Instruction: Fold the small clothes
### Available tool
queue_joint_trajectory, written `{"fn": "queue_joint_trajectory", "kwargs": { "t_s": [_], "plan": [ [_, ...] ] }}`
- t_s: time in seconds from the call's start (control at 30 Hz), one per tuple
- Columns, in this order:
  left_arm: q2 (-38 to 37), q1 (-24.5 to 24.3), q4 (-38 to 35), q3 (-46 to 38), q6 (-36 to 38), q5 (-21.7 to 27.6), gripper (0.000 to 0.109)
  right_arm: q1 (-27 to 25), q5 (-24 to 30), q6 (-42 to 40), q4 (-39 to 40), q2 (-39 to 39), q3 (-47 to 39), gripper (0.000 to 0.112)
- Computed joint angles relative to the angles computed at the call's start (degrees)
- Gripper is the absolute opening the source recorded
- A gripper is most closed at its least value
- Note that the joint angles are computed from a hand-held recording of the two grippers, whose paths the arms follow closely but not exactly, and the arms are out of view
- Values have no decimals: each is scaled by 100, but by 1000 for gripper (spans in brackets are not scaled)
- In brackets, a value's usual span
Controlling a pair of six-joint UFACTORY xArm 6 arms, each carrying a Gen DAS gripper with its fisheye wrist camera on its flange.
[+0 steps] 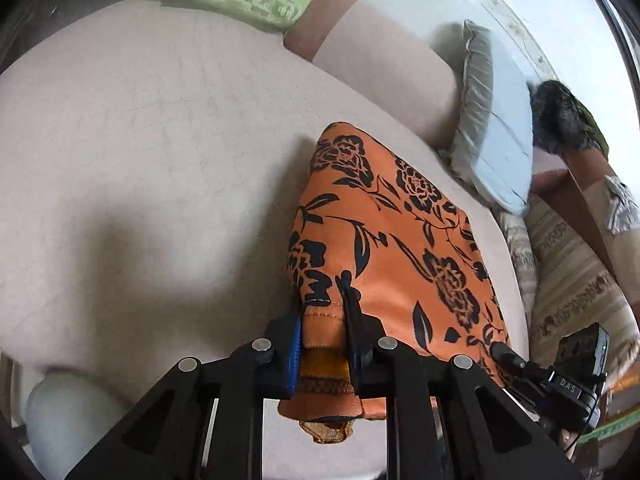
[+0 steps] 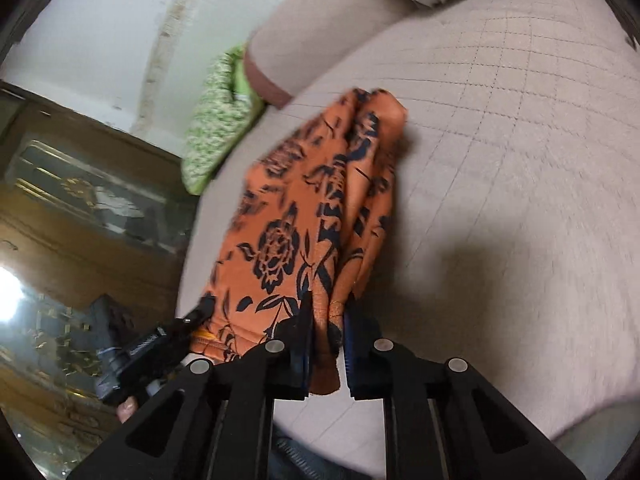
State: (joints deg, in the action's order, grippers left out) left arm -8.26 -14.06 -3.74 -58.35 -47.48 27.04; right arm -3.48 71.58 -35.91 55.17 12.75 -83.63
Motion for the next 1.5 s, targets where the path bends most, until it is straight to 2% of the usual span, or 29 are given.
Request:
{"fn": "queue_joint_trajectory", "kwargs": {
  "t_s": [0.1,0.17,0.23,0.37,0.4,0.47,0.5,0.53,0.63,0.7,0.83,0.93,1.0,1.03,1.07,1.1,1.17,1.27,1.33,1.37,1.43,1.5],
  "plan": [
    [-62,-102,125,285,15,350,18,-59,-87,-18,-155,-402,693,12],
    [-52,-149,394,451,-185,187,20,53,-416,185,-564,-360,974,13],
    [-61,-168,612,392,-293,243,24,12,-429,175,-386,-288,1026,14],
    [-59,-303,1493,-88,-736,1029,29,6,-623,274,-638,-493,929,25],
    [-60,-335,1773,-219,-864,1166,33,26,-737,251,-727,-576,921,28],
    [-51,-402,2196,-404,-1153,1223,51,88,-971,233,-798,-693,810,52],
    [-6,-388,2383,-506,-1296,1195,58,102,-1018,209,-772,-684,712,55],
    [108,-354,2448,-657,-1303,1179,59,145,-1037,184,-764,-613,509,57],
    [468,-308,2215,-1099,-1082,1297,59,428,-1160,314,-889,-179,-218,57],
    [803,-122,1924,-1464,-676,1341,59,648,-1283,435,-989,161,-708,56],
    [1837,135,1582,-2544,-64,1595,59,851,-893,1012,-1357,1391,-2337,48],
    [2624,301,1154,-3340,400,1768,58,1005,-808,1532,-1965,2203,-3391,47],
    [2984,409,693,-3670,700,1821,57,1027,-698,1759,-2208,2583,-3859,24],
    [3064,477,344,-3698,901,1773,49,1001,-553,1853,-2190,2756,-4099,5],
    [3090,518,186,-3689,994,1678,39,956,-489,1787,-2018,2762,-4106,5],
    [3051,542,55,-3558,1076,1468,23,951,-664,1677,-1936,2622,-3903,5],
    [3107,532,199,-3586,943,1508,22,1011,-1016,1573,-2086,2377,-3569,5],
    [3303,451,510,-3850,820,1860,23,1074,-869,1874,-2364,2676,-3919,5],
    [3226,404,702,-3825,703,1923,26,1101,-657,2127,-2526,2930,-4251,5],
    [3091,369,757,-3698,684,1909,28,1088,-637,2169,-2468,2866,-4182,10],
    [2676,290,938,-3207,661,1759,46,1039,-788,1961,-2172,2382,-3590,14],
    [2188,130,1551,-2594,295,1648,57,961,-995,1627,-1800,1800,-2787,42]
  ]
}}
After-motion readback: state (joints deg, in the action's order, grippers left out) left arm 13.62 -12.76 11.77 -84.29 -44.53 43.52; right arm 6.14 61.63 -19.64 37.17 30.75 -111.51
